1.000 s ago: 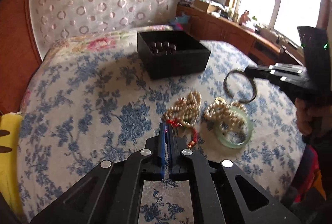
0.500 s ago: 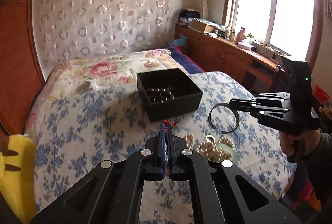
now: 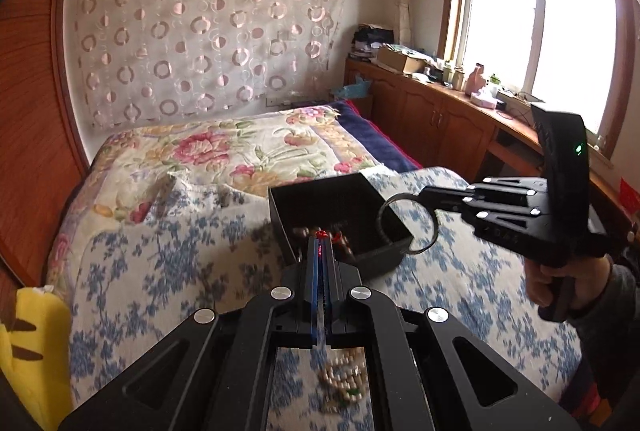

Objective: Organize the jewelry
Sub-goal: 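Carry the red bracelet into the black box with the left tool while the right tool drops the bangle in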

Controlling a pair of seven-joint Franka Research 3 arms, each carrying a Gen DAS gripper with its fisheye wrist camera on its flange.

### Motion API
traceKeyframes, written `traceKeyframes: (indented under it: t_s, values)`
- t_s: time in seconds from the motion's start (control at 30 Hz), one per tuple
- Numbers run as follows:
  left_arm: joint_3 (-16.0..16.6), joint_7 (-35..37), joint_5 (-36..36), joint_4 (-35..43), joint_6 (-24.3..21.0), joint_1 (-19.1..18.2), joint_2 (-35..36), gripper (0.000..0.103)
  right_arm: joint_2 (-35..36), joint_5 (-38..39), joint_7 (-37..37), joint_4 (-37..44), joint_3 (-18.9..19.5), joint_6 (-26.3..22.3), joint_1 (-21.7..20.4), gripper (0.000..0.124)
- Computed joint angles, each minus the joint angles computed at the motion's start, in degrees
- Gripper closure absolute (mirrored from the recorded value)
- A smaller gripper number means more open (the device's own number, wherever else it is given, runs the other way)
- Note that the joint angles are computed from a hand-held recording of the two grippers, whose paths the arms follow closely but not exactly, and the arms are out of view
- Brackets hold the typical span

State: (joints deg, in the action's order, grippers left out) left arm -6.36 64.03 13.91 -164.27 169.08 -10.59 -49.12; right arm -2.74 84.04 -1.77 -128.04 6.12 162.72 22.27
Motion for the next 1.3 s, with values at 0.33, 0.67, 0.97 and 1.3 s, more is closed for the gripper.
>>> traceKeyframes:
  t_s: [0.33,0.67,0.97,1.3]
  values:
    - [0.1,1.2,1.2,7.3,3.7,2.3,10.2,0.102,5.7,0.4,-0.2,4.8,1.3,0.0,-0.6,0.12]
    - [1.1,2.7,0.8,11.6,6.3,2.5,18.4,0.102,6.4,2.2,-0.5,5.3,1.4,-2.5,-2.1,0.12]
    - [1.4,3.7,0.3,14.2,7.1,2.6,22.9,0.102,5.9,5.2,-3.0,5.0,1.0,-0.6,-2.1,0.12]
    - [1.8,4.9,-1.3,15.6,6.8,1.4,24.7,0.101,6.3,5.0,-3.6,5.3,1.2,1.1,-2.0,0.12]
